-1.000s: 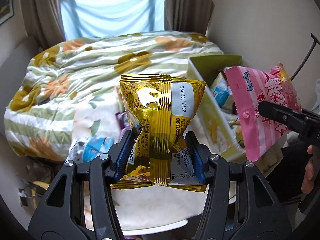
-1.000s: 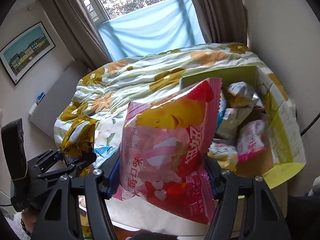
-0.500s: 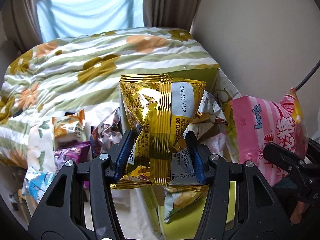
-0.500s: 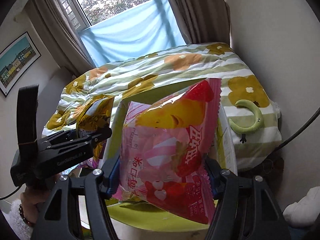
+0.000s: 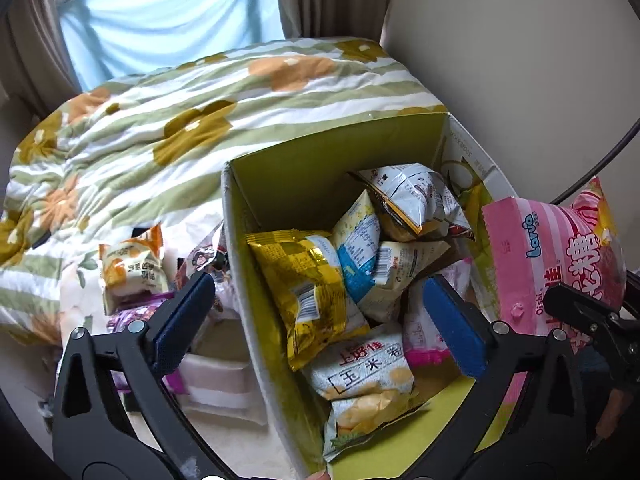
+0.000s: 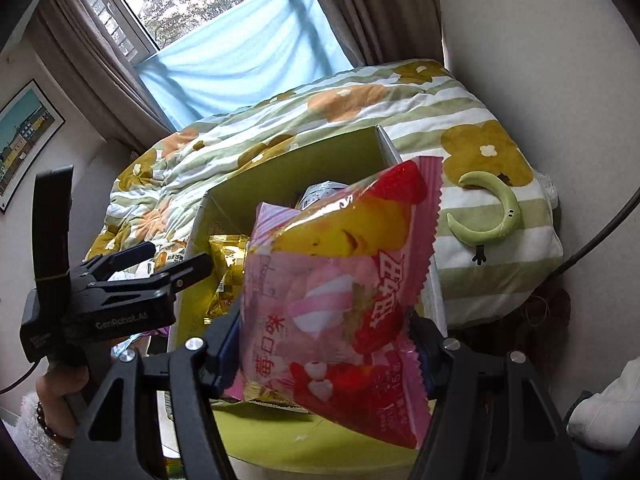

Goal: Organize snacks
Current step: 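Carry both bags over the yellow box and open both grippers to drop them, then withdraw both tools from the box back over the tray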

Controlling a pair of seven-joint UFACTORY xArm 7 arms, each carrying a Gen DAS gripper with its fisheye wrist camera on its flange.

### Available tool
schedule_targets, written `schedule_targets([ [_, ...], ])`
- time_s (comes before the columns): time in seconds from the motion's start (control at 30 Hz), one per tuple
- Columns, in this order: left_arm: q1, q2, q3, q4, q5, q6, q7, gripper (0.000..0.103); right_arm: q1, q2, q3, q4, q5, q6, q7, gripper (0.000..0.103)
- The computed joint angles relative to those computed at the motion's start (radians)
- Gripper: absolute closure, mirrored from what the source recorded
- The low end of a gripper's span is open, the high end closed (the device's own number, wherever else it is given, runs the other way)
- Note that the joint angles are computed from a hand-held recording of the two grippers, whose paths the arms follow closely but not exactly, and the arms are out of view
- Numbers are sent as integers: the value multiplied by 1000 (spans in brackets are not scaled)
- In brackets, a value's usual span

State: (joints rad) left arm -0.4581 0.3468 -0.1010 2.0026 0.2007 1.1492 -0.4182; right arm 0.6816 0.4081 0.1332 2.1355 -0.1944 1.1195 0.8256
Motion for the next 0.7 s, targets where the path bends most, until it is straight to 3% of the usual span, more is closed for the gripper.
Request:
schedule_targets([
  [0.27,43,-174,-17,-199,-5,-35,-23,0,20,49,-3,84,-4,47,-54,39],
  [0.5,67,-230,-38,-262,-8,-29,-54,0,46,129,-7,183,29,122,-127,38],
  [0.53,69,-236,-40,-271,-8,-27,-56,0,53,133,-12,187,28,133,-130,32],
  [0.57,69,-240,-43,-278,-4,-24,-60,0,58,128,-18,174,24,135,-128,15],
  [0.6,69,-247,-46,-290,1,-24,-64,0,62,113,-23,145,17,124,-123,6],
  [0.63,69,-255,-49,-303,4,-24,-69,0,61,86,-24,95,13,97,-116,0],
  [0.7,71,-270,-54,-331,3,-27,-77,0,54,29,-19,-6,4,35,-95,0],
])
